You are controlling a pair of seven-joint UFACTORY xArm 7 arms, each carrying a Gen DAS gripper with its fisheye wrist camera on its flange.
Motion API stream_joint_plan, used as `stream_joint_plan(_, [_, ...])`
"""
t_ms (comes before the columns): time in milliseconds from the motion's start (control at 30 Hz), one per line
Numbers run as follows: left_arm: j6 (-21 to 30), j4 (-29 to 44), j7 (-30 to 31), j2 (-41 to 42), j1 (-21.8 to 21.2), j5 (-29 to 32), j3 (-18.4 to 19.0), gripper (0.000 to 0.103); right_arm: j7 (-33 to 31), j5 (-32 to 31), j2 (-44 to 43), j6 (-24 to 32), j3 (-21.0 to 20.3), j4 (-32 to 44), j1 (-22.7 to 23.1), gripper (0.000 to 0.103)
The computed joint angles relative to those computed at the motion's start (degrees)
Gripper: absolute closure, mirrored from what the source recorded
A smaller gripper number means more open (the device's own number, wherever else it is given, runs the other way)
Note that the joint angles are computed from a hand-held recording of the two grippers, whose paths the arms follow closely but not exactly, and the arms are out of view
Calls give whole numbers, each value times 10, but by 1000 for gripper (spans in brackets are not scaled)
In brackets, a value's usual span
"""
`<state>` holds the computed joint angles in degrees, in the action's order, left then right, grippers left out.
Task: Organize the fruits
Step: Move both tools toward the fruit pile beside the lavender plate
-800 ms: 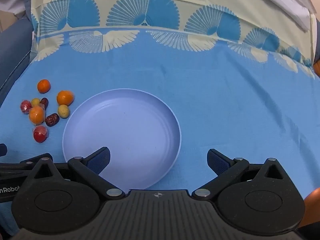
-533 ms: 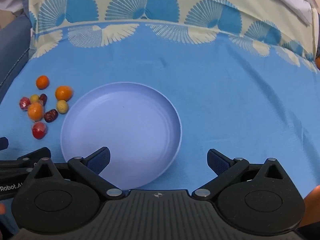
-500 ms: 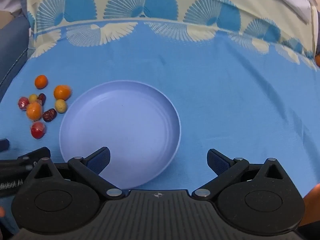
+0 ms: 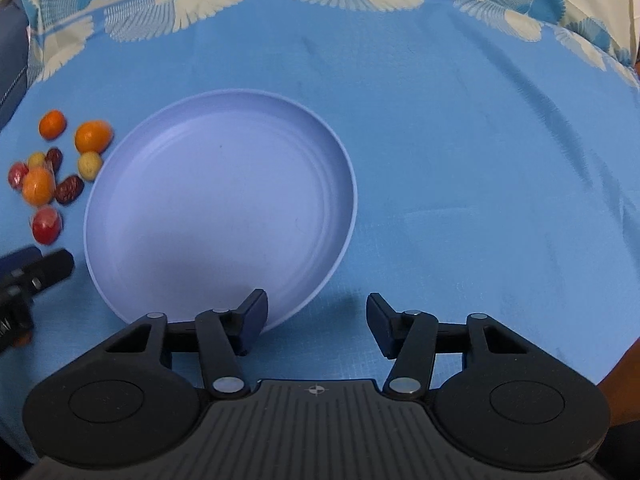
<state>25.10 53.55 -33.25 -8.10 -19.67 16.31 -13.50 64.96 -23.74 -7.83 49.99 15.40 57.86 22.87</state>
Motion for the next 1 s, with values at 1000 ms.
stream_joint_plan(1000, [-2, -54, 86, -105, 39, -117, 12, 66, -133, 75, -40, 20, 13, -15, 19, 65])
